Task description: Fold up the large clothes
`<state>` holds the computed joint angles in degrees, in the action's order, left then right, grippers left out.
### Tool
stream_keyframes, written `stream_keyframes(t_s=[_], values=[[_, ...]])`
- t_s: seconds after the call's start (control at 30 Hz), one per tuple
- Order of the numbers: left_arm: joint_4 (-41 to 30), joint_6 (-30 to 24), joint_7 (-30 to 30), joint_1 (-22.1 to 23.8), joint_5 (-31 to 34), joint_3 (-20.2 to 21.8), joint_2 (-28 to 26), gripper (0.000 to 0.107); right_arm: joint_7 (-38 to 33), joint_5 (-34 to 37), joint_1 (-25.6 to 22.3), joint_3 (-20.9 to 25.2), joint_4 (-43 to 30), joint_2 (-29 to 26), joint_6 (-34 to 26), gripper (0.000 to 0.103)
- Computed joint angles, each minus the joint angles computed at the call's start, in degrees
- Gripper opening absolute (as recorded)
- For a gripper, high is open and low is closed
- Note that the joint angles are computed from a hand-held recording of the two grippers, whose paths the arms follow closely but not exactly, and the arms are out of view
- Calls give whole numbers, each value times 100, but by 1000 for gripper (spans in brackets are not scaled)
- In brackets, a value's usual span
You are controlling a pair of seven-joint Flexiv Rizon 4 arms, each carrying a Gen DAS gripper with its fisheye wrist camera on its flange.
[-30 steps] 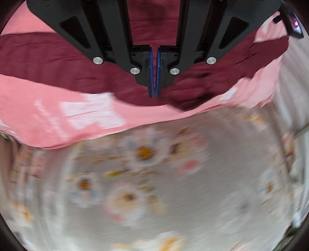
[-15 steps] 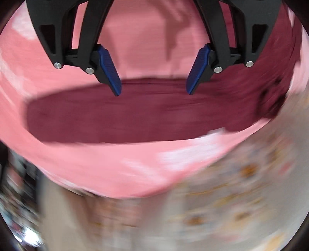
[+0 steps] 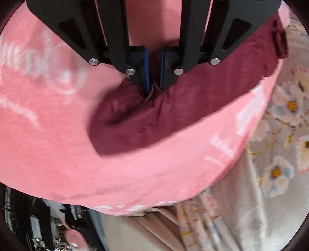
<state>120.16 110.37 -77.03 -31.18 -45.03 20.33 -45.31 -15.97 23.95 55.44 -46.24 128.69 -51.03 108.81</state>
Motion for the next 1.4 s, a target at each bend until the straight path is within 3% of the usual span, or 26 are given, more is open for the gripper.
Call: stream_keyframes(t_s=[0.13,0.23,0.33,0.4,0.63,0.73,0.77,0.83,0.9,0.93,1.03,1.17,1.2,1.33,1.4], values=[[-8,-48,-39,24,-91,47,-22,93,-544,-418,896,-956,-627,-290,-11,5],[11,-65,-91,71,-104,73,-23,93,-1149,-806,1065,-966,-1384,-302,116,5],[77,-19,-157,234,-17,-7,32,93,-1688,-1284,901,-434,-2173,-188,177,5],[134,53,-201,397,83,-109,88,93,-1994,-1718,602,198,-2795,-141,100,5],[245,296,-223,905,402,-448,220,93,-2795,-2850,-378,2171,-4659,-601,-761,5],[248,388,-191,1181,626,-656,282,93,-2895,-3299,-686,2803,-5060,-802,-1136,13],[262,413,-218,1389,805,-822,337,93,-2929,-3406,-809,3036,-5100,-820,-1159,22],[284,359,-314,1883,1232,-1222,475,93,-2984,-3495,-988,3284,-4896,-722,-759,31],[278,246,-511,2507,1775,-1736,603,93,-3220,-2922,-677,2902,-4516,-572,-276,53],[260,172,-631,2831,2062,-2013,653,93,-3084,-2844,-510,2621,-4334,-504,-116,56],[79,-146,-915,3689,2798,-2838,682,93,-3177,-2087,-220,2179,-3718,-203,137,56],[-385,-709,-1071,4199,3240,-3456,500,93,-3058,-1097,-112,1768,-3002,31,63,56],[-598,-973,-1156,4116,3216,-3402,432,93,-2975,-960,-190,1799,-2876,63,77,56],[-1075,-1478,-1163,4342,3119,-3832,125,93,-2480,-709,-1048,2406,-2572,168,94,58],[-1362,-1823,-1146,4185,3002,-3738,10,87,-2317,-855,-1551,2813,-2611,151,81,58]])
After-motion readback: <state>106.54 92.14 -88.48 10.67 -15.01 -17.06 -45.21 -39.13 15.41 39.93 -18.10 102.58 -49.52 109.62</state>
